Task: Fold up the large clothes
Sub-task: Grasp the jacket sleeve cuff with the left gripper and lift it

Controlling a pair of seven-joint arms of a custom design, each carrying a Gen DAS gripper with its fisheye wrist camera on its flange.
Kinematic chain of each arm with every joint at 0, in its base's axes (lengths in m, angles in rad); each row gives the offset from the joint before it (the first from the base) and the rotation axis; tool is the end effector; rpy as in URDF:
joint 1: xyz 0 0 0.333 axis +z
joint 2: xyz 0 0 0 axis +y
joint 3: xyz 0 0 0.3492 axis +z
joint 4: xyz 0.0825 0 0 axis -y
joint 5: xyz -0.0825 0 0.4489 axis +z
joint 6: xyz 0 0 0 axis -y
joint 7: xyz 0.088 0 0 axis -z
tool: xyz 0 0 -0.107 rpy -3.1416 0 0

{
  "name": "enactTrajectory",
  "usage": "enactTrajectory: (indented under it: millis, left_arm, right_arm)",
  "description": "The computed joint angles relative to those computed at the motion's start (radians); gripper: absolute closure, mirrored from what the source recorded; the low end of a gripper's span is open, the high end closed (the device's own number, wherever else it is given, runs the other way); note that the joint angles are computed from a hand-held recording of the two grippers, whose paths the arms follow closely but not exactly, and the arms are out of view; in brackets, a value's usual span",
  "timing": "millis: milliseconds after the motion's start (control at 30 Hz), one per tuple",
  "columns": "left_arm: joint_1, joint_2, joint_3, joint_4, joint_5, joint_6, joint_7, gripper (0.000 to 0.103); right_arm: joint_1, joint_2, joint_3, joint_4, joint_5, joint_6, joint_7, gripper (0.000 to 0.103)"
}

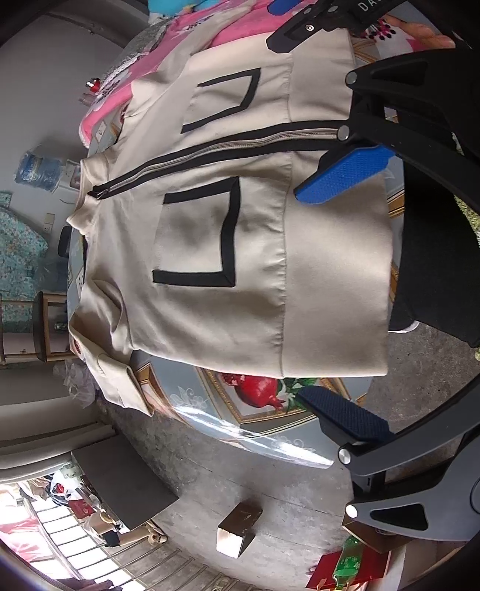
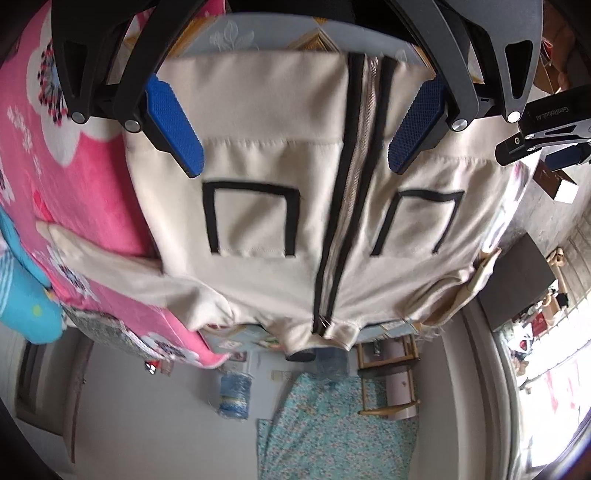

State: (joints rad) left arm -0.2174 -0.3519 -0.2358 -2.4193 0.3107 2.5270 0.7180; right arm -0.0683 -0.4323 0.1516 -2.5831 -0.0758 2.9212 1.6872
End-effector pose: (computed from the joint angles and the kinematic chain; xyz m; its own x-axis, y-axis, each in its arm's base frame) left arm 0.4628 -0.2345 0.4852 0.1630 -0.9848 0.0603 -0.8440 -0.1708 -0.5084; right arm 0.4854 0.0485 0.4892 0.0274 -0.9986 0.0457 -0.7173 -0.0515 -0.6949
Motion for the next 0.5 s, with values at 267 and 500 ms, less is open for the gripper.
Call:
enactTrajectory:
  millis: [267, 500]
  left_arm:
    - [0.022, 0.065, 0.150, -0.013, -0.148, 0.285, 0.172, 0.007]
    - [0.173, 0.220, 0.115, 0.125, -0.052, 0.277, 0.111, 0.007]
  right_arm:
    - [0.408, 0.217, -0.309, 0.215, 0.426, 0.071, -0.509, 0.006]
    - [0.434, 0.467, -0.286, 0.480, 0.670, -0.075, -0.675, 0.006]
